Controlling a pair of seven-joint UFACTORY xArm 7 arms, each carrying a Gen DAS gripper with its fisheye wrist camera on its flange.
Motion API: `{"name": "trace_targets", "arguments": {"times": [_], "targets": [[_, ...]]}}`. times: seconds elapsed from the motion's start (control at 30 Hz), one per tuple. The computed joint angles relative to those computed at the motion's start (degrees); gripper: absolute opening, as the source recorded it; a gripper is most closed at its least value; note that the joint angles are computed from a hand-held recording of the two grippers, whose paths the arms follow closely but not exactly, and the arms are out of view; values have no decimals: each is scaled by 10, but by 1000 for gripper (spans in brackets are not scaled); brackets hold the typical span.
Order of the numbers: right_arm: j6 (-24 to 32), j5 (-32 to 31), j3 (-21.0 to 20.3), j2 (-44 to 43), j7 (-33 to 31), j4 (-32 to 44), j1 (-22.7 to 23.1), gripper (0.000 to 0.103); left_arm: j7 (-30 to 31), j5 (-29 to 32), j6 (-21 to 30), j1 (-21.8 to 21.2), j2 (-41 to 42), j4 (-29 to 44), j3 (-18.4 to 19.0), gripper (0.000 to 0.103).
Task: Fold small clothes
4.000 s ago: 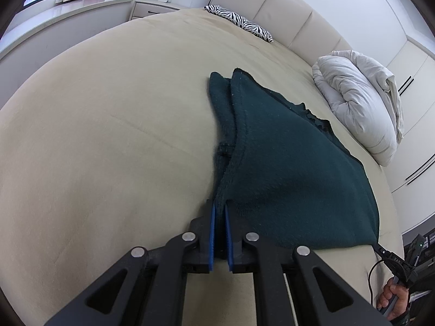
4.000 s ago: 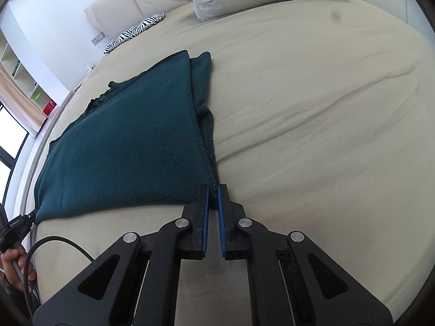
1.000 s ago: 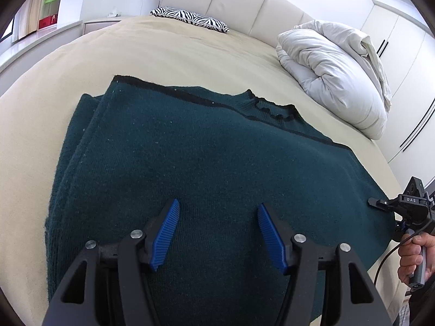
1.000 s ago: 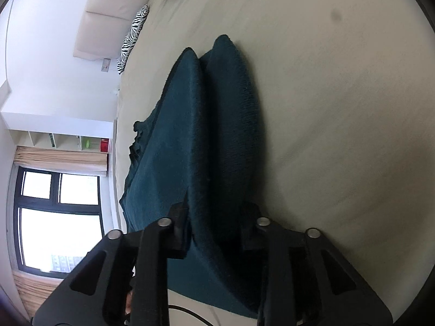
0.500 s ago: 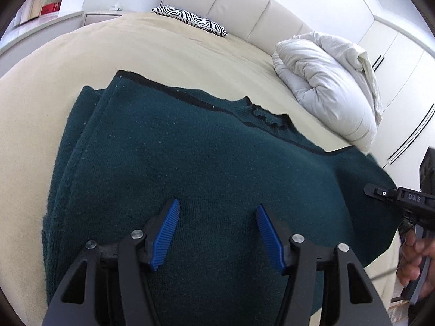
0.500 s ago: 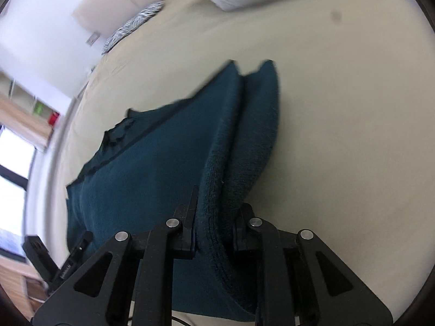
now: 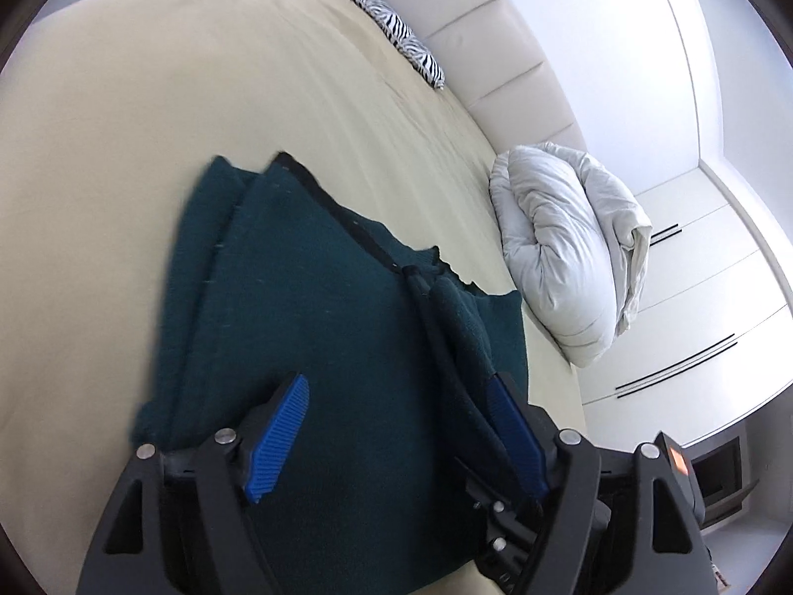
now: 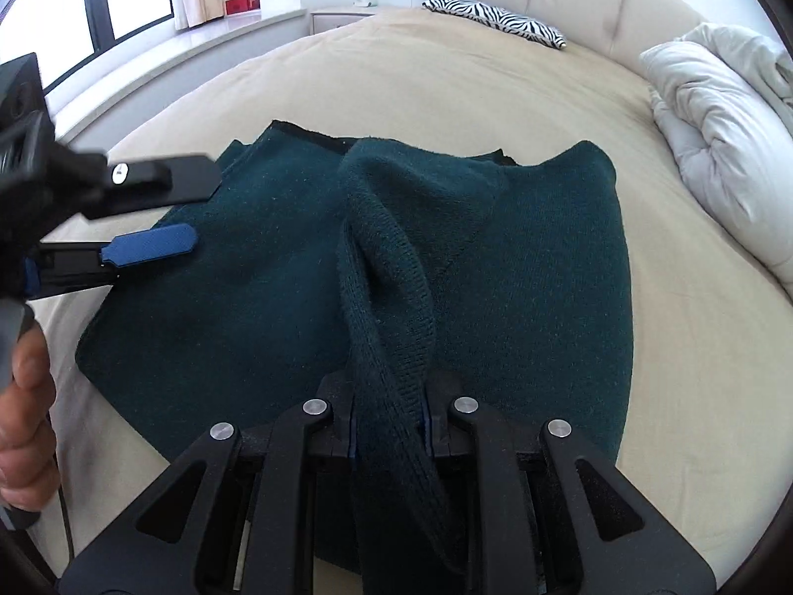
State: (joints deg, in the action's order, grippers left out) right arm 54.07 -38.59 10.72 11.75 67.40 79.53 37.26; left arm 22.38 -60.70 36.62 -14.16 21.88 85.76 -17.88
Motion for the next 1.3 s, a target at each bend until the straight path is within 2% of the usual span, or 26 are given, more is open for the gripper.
{"name": "trace_targets", "arguments": {"times": [0.1, 0.23, 0.3, 0.33, 0.4, 0.43, 0.5, 0.57, 0.67, 0.73, 0.8, 0.87, 0.97, 1.07, 1.13, 1.2, 1.3], "targets": [[22, -27, 2, -2, -8, -1, 10, 16, -55, 62, 40, -21, 55, 81, 5, 78], [54, -67, 2, 21, -23, 18, 29, 17, -150, 187, 107, -59, 141, 213, 15, 75], [55, -73, 2, 22, -26, 16, 34, 22, -171, 231, 115, -72, 155, 239, 16, 63], [48, -73, 3, 21, -29, 13, 34, 23, -178, 244, 115, -75, 158, 245, 15, 54], [29, -67, 5, 16, -40, 5, 34, 32, -183, 255, 110, -71, 157, 239, 9, 38], [15, -59, 8, 4, -43, -9, 32, 35, -182, 253, 111, -65, 157, 235, 4, 27], [-27, -52, 15, -43, -19, -68, 28, 46, -176, 246, 108, -55, 155, 226, -5, 20], [-91, -33, 25, -107, 10, -137, 11, 47, -171, 242, 96, -53, 150, 214, -9, 15], [-239, -4, 28, -217, 79, -253, -22, 48, -158, 230, 90, -45, 140, 204, -18, 14], [-309, -1, 28, -278, 116, -310, -46, 52, -150, 217, 99, -36, 137, 204, -23, 14], [-343, -23, 44, -319, 159, -342, -82, 57, -141, 207, 108, -29, 132, 202, -24, 13], [-370, -33, 56, -346, 201, -370, -127, 57, -133, 202, 114, -25, 127, 201, -22, 13], [-303, -8, 78, -309, 170, -341, -153, 57, -122, 194, 122, -16, 114, 194, -16, 13], [-305, 24, 84, -224, 106, -294, -164, 53, -121, 190, 129, -5, 105, 189, -6, 12], [-276, 24, 88, -157, 68, -244, -156, 52, -130, 198, 140, 0, 107, 198, 5, 12], [-247, 1, 83, -104, 58, -194, -137, 53, -140, 216, 154, 3, 113, 213, 16, 12], [-265, 9, 66, -59, 30, -149, -114, 53, -153, 233, 176, 10, 127, 242, 24, 12]]}}
